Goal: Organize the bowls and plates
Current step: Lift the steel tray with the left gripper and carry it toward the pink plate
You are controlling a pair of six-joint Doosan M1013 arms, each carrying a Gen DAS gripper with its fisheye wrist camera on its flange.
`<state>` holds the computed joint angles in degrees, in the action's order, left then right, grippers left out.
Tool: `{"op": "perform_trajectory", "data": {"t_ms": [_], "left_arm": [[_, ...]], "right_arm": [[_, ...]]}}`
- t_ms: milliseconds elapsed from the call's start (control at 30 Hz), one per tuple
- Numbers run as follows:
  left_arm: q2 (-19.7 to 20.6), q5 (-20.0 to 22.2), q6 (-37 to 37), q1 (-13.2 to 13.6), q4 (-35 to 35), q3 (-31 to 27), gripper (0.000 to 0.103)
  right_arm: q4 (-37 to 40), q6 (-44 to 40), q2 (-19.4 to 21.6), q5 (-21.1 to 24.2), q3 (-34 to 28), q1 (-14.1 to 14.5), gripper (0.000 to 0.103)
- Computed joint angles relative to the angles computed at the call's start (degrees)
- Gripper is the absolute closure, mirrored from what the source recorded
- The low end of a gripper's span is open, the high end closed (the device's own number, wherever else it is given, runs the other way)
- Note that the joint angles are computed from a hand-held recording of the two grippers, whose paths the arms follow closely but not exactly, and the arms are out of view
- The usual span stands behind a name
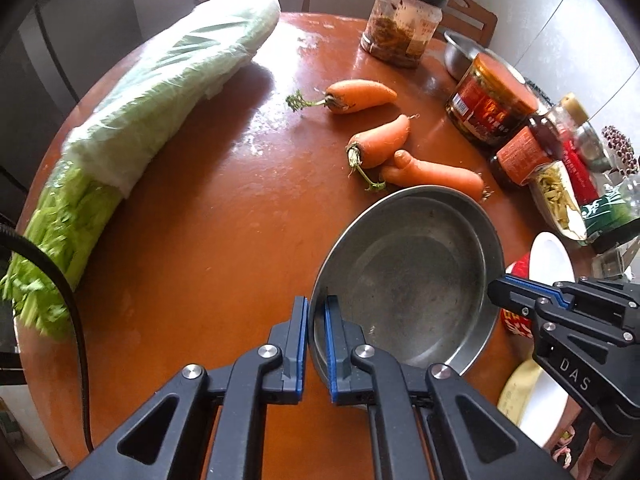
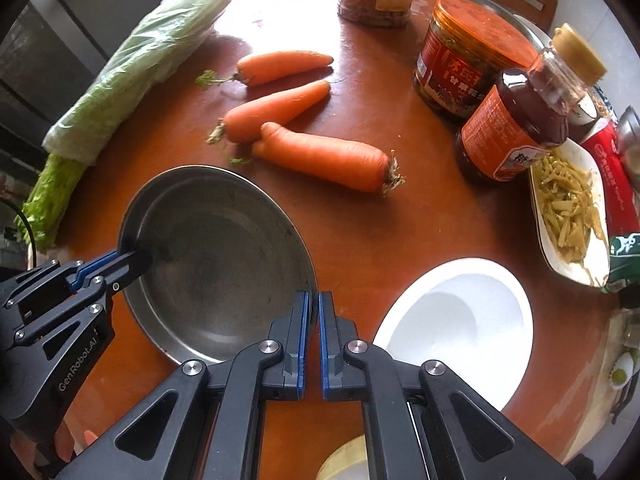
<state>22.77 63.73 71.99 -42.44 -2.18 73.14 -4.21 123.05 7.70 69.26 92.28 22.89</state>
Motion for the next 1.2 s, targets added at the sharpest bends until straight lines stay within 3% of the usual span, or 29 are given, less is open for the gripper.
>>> {"op": "perform_trajectory", "data": {"t_ms": [300,467,733,933,1200], "left_arm": [[-6.7,-3.2,-2.0,-1.2,3.0,5.4,0.095],[-12.4,-6.2,-4.4,-3.8,9.7,10.9,0.095],[-20.1,-7.3,-13.1,-7.5,18.6,18.0,0.094],[-24.2,-5.7,-14.8,-9.1,19.3,22.3,0.094],[-26.9,-2.6,-17.1,-10.8,18.5,27.2,0.093]], "right_arm": [[-1.4,1.4,-4.3,-2.1,0.8,3.3,0.098],[-3.0,4.3,-8.1,-3.2,2.3,7.5,0.098],[-5.6,8.5,-12.6,-5.7,5.1,14.7,0.098],[-7.2,10.3,-14.6,-5.9,7.0,20.4,0.097],[-5.1,8.9,-13.6,-4.7,9.1,24.4,0.096]]}}
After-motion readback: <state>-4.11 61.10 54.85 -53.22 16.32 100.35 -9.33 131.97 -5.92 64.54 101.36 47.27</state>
